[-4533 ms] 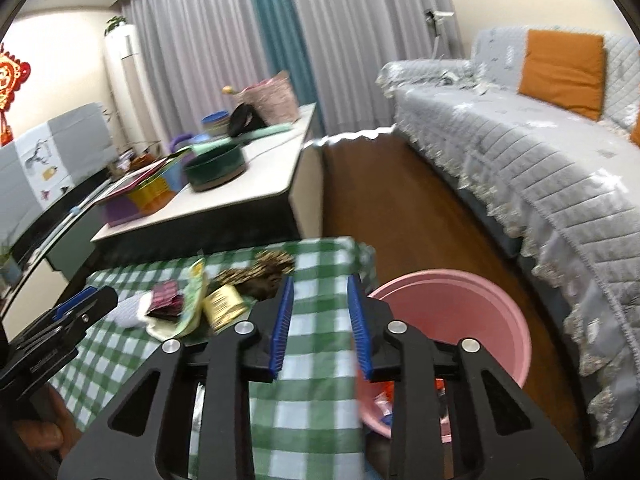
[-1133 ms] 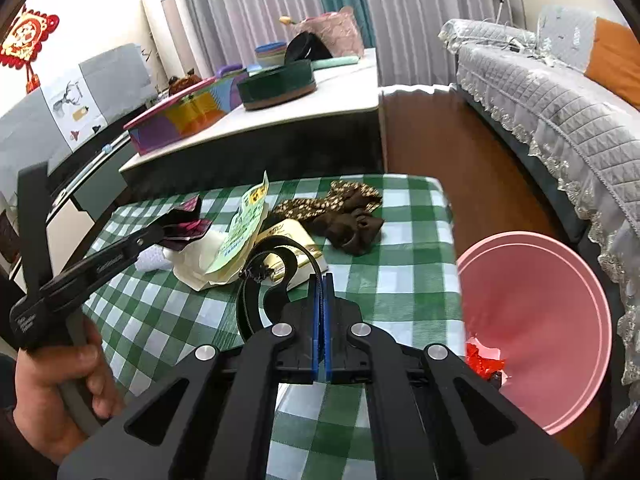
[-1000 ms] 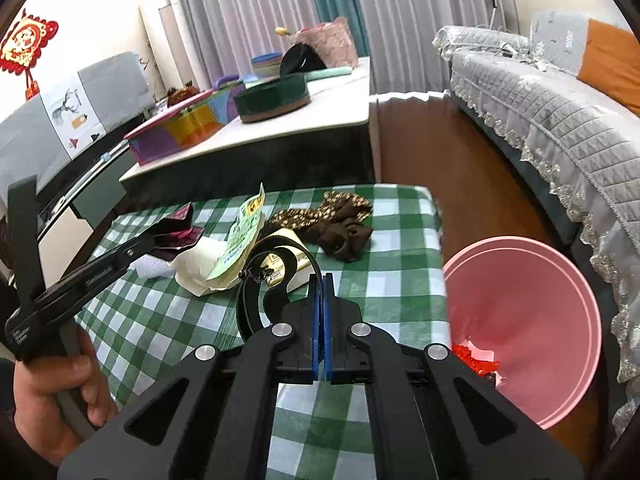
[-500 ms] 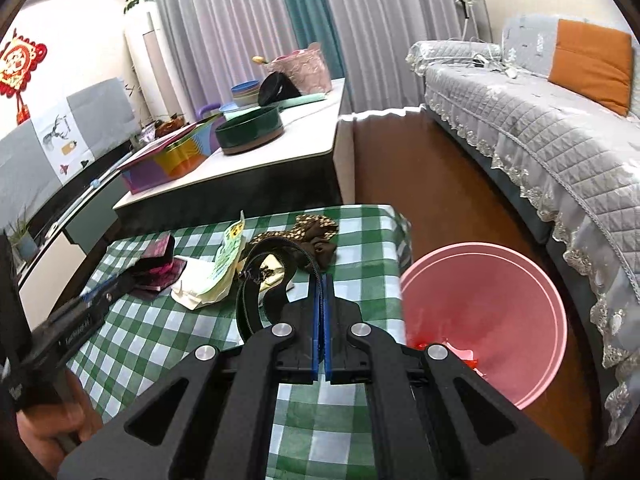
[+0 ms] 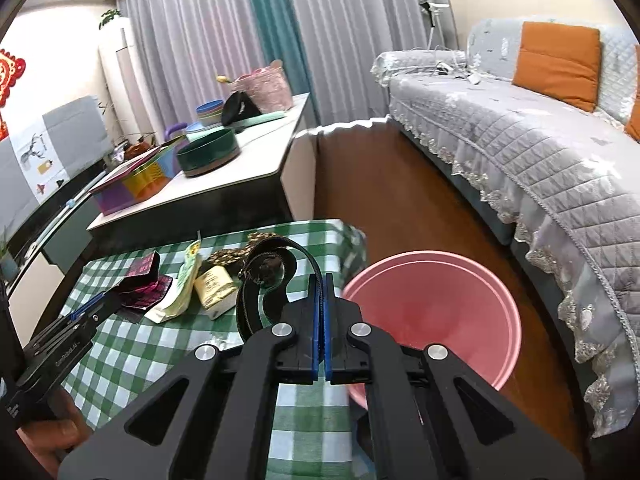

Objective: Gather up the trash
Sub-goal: 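Carry the cable and pink wrapper over the pink bucket with both tools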

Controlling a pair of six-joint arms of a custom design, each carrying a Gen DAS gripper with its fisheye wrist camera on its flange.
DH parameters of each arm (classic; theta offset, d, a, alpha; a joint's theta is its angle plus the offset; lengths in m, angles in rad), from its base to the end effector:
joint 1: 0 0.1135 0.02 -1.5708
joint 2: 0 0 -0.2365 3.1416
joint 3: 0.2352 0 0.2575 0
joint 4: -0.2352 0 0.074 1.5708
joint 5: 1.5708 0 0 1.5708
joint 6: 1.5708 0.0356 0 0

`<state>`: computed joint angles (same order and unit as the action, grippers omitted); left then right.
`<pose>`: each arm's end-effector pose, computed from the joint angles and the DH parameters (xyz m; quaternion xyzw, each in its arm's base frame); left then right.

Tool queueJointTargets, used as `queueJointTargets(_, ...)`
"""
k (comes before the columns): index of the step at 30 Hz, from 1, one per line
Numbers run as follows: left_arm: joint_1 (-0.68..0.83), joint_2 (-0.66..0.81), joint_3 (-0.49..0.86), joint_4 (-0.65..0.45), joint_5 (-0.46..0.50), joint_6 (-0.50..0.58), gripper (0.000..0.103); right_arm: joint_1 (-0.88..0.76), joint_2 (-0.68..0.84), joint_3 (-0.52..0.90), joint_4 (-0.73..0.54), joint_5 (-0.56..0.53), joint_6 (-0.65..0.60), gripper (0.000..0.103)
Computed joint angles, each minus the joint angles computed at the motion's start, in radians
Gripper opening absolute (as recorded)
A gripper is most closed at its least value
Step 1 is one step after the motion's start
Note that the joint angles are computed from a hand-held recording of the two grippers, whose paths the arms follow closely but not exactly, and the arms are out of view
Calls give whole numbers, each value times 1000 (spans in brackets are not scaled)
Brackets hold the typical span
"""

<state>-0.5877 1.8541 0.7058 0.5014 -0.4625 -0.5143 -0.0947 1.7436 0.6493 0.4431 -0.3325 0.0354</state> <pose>0.2818 -0.1686 0.0730 -0.0701 0.8745 -0.0523 0.4770 0.3142 -0.0182 0.0862 -0.0158 0.8867 0.1353 0.4419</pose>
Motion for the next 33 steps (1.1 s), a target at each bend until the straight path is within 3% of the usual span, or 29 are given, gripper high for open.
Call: queueJointTargets(33, -151, 299, 372, -15, 67, 62, 19, -216, 85, 80, 3, -2, -74, 2)
